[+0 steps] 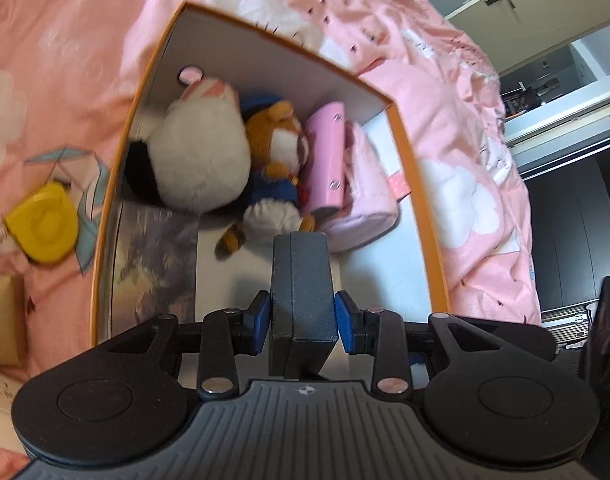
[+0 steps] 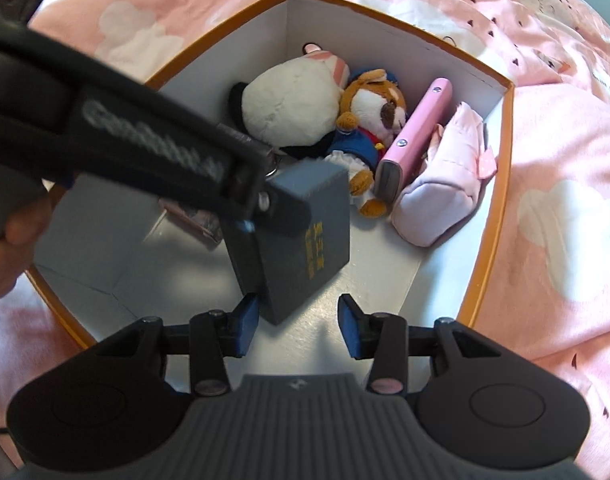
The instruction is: Organize objects
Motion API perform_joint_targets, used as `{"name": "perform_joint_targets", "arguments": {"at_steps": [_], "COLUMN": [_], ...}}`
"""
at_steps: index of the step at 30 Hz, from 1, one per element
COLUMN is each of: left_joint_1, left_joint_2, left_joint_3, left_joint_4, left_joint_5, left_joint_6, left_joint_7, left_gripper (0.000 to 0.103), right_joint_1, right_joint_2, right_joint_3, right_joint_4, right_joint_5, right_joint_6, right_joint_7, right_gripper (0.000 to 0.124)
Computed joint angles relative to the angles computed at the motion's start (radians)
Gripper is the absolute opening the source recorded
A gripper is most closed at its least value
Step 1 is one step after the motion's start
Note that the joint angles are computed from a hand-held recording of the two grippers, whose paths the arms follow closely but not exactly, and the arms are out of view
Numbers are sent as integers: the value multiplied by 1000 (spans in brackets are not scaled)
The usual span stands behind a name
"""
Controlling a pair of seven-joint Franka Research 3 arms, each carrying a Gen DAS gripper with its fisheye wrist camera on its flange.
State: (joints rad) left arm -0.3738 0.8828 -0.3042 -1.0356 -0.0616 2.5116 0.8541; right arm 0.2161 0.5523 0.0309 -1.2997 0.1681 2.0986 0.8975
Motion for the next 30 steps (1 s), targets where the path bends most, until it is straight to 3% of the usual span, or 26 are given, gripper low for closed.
{"name": "perform_joint_targets", "arguments": {"at_steps": [9,13,21,27,30], "left_joint_1": [-57,-81,-61,32,47], "left_joint_2": [32,5,-75,-192,-250], "left_joint_3": [50,77,76,37,60], "left_joint_4": [121,103,-3,-199,-285], "left_joint_5": [90,149,188,121,128], "left_joint_6": [-184,-195,-121,57,139], "left_joint_7": [53,95,162,165,115], "left_gripper": [43,50,52,53,56], "right_joint_1": [22,25,20,19,33], "right_joint_2": [-9,-7,-17,-12,-1], "right_joint_3": [-9,-8,4,14,7], "right_joint_4": [-29,-33,-46,-43,-29], "right_joint_5": [-50,-51,-21,8,-5], "right_joint_6": [34,37,37,40,44], "right_joint_7": [-16,-12,-6,-11,12], "right_gripper": [43,43,55,67,67]}}
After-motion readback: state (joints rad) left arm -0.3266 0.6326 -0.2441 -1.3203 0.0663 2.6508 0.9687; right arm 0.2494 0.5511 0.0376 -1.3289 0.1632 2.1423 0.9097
